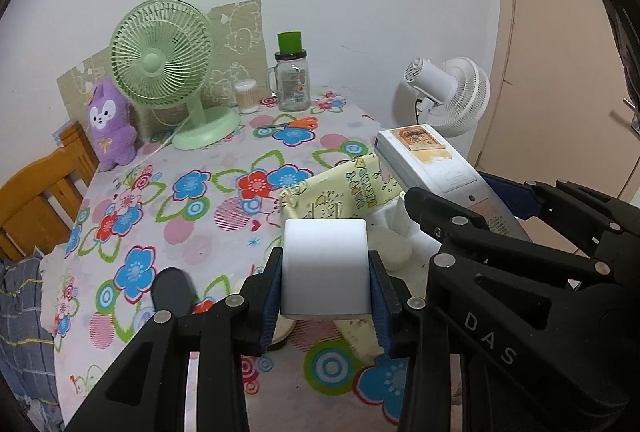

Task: Organize rigid objects
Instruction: 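Lower the power bank with the right gripper while the left gripper lowers the cube charger into the box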

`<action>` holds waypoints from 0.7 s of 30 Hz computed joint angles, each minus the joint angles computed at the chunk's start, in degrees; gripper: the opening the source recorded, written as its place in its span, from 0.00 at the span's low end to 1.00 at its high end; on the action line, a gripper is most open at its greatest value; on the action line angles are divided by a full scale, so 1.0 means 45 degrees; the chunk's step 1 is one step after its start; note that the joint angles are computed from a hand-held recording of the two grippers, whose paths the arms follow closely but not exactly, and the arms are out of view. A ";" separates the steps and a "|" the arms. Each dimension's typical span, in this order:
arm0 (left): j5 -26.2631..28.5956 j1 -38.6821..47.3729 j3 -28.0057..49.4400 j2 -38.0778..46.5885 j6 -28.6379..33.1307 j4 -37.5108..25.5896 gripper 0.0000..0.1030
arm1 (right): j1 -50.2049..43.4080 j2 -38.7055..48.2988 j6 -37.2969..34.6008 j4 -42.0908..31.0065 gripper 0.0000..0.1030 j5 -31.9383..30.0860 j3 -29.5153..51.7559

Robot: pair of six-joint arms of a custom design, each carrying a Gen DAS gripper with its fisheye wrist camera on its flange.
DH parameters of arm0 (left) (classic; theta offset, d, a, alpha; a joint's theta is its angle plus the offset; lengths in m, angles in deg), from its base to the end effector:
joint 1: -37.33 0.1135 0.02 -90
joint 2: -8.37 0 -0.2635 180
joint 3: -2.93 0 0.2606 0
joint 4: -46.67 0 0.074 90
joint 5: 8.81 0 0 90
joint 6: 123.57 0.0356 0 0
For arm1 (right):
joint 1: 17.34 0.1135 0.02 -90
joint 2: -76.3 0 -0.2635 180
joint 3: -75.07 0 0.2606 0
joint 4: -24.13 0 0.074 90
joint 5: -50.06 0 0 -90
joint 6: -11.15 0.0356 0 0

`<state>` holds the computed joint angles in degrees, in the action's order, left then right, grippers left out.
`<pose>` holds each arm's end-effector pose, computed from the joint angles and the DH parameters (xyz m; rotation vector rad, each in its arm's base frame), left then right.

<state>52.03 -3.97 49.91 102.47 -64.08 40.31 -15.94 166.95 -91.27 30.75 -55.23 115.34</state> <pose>0.2208 -0.1709 0.1009 0.0201 2.3490 0.0402 0.2671 0.0159 0.1013 -0.4088 2.2742 0.2136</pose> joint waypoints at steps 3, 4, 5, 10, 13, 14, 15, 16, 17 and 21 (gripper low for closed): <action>0.0228 0.0098 0.0353 0.0476 0.0128 0.0065 0.39 | -0.0256 0.0443 -0.0067 0.0181 0.46 -0.0224 0.0218; 0.0332 0.0135 0.0477 0.0658 0.0179 0.0114 0.39 | -0.0343 0.0632 -0.0135 0.0176 0.46 -0.0312 0.0345; 0.0424 0.0181 0.0545 0.0772 0.0224 0.0159 0.39 | -0.0425 0.0791 -0.0189 0.0158 0.46 -0.0385 0.0455; 0.0844 0.0415 0.1177 0.1592 0.0422 0.0276 0.39 | -0.0723 0.1485 -0.0250 0.0057 0.46 -0.0494 0.0976; 0.1159 0.0605 0.1579 0.2124 0.0569 0.0345 0.39 | -0.0848 0.1977 -0.0288 -0.0031 0.46 -0.0362 0.1380; 0.1268 0.0674 0.1694 0.2259 0.0608 0.0337 0.39 | -0.0877 0.2154 -0.0280 -0.0025 0.46 -0.0319 0.1495; 0.1365 0.0733 0.1846 0.2440 0.0658 0.0329 0.39 | -0.0944 0.2354 -0.0274 -0.0059 0.46 -0.0301 0.1650; 0.1415 0.0752 0.1937 0.2544 0.0701 0.0315 0.39 | -0.0982 0.2476 -0.0260 -0.0090 0.46 -0.0292 0.1749; 0.1545 0.0812 0.2119 0.2743 0.0786 0.0265 0.39 | -0.1052 0.2681 -0.0229 -0.0146 0.46 -0.0279 0.1903; 0.2042 0.1035 0.2869 0.3523 0.0858 0.0021 0.39 | -0.1324 0.3431 -0.0198 -0.0504 0.46 -0.0379 0.2567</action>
